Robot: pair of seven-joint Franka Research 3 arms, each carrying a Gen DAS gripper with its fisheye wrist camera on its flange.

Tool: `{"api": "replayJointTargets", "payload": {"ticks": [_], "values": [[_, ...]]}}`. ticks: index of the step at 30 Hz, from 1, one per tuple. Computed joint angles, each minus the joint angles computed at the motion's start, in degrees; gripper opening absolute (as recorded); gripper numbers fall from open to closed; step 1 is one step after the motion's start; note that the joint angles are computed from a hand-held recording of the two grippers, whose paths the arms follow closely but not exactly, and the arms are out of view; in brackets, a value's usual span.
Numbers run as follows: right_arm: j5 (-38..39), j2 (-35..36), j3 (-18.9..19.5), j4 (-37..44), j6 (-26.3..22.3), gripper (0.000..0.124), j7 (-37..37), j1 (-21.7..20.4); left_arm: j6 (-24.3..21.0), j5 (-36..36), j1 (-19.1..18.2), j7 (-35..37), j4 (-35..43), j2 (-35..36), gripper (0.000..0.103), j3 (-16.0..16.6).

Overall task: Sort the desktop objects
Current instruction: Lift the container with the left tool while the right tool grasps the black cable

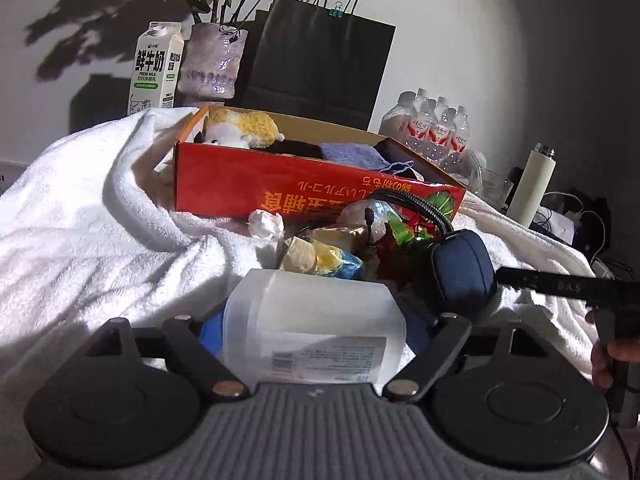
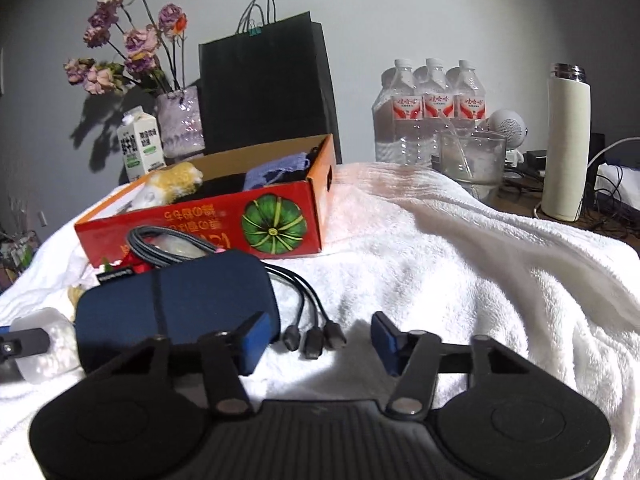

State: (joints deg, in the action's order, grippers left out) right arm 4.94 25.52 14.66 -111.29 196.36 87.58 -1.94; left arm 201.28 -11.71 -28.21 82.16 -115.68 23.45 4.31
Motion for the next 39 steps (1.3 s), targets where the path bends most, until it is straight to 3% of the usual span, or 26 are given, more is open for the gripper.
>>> {"api": "replayJointTargets", "payload": {"ticks": [1, 2, 4, 5, 7, 9, 11, 12, 13, 18, 21, 25, 27, 28, 29, 32, 33, 35, 37, 39], "values": [[-2.9, 0.0, -3.6, 0.5, 0.0, 0.027, 3.1, 2.8, -0.2, -1.1, -1.5, 1.0, 0.2, 0.1, 0.084, 1.3], [-1.8, 0.1, -8.6, 1.4, -1.1, 0.023, 2.6, 7.7, -0.1, -2.6, -3.3, 2.1, 0.2, 0.2, 0.084, 2.9], [7.4, 1.1, -17.8, 3.6, -4.1, 0.023, -6.4, 17.7, 1.6, -5.6, -6.2, 4.8, -0.3, 0.2, 0.084, 5.1], [8.9, 1.2, -20.7, 3.7, -4.6, 0.021, -7.2, 20.7, 2.8, -8.4, -8.4, 7.0, -0.6, 0.3, 0.084, 6.7], [11.3, 0.6, -22.9, 2.9, -4.0, 0.006, -8.4, 23.0, 3.4, -15.9, -13.5, 12.5, -1.3, -0.2, 0.084, 10.1], [15.2, -1.6, -19.9, 0.3, -2.4, 0.006, -11.4, 21.1, 3.6, -19.4, -14.9, 15.4, -3.3, -2.2, 0.084, 10.0], [7.6, -4.9, -11.2, -5.0, 1.6, 0.006, -4.8, 12.2, 6.5, -23.0, -16.6, 18.5, -5.9, -4.0, 0.084, 9.8], [8.0, -6.5, -7.2, -7.5, 3.6, 0.006, -5.1, 8.7, 7.5, -25.2, -17.4, 19.9, -7.2, -5.3, 0.084, 9.5], [6.6, -8.3, -5.1, -10.5, 5.9, 0.005, -3.3, 6.8, 8.8, -26.2, -17.5, 20.5, -8.7, -6.5, 0.084, 8.7], [11.6, -18.3, -9.0, -25.5, 15.5, 0.005, -4.2, 13.0, 13.1, -27.7, -16.1, 22.8, -15.0, -11.3, 0.084, 4.0], [8.9, -25.1, -10.4, -32.9, 15.5, 0.005, -1.7, 13.3, 12.8, -30.2, -15.0, 25.0, -15.9, -12.5, 0.084, 2.0], [3.5, -31.5, -12.8, -38.6, 10.4, 0.008, 0.2, 15.0, 11.0, -33.6, -13.0, 26.9, -14.5, -12.2, 0.084, -0.5], [7.4, -31.4, -11.1, -38.7, 9.7, 0.030, -4.9, 14.7, 10.2, -35.5, -12.2, 28.2, -13.8, -11.8, 0.084, -1.7], [11.8, -30.6, -9.5, -37.9, 10.1, 0.058, -9.2, 14.4, 9.8, -36.0, -11.6, 28.9, -13.5, -11.6, 0.084, -2.3], [15.6, -29.2, -8.3, -37.2, 12.3, 0.075, -12.7, 14.6, 9.6, -37.2, -11.3, 30.1, -13.3, -11.5, 0.084, -2.8], [12.7, -26.7, -9.4, -35.3, 12.6, 0.072, -13.5, 15.8, 9.8, -40.9, -10.4, 33.5, -12.3, -10.9, 0.084, -4.1], [6.4, -26.7, -10.8, -35.1, 11.2, 0.071, -8.1, 15.7, 9.9, -41.5, -9.8, 33.9, -12.2, -10.9, 0.084, -4.7], [-9.8, -24.9, -13.2, -34.1, 13.5, 0.069, 5.4, 14.4, 9.9, -39.6, -7.7, 32.1, -12.7, -11.0, 0.084, -6.4], [-9.9, -22.6, -14.4, -31.6, 12.4, 0.069, 4.0, 16.3, 10.0, -38.7, -5.9, 31.3, -12.6, -10.8, 0.084, -8.0], [-7.7, -19.9, -11.8, -28.2, 10.1, 0.069, 4.6, 14.1, 10.6, -39.6, -5.1, 32.6, -12.1, -10.3, 0.084, -9.3]]}}
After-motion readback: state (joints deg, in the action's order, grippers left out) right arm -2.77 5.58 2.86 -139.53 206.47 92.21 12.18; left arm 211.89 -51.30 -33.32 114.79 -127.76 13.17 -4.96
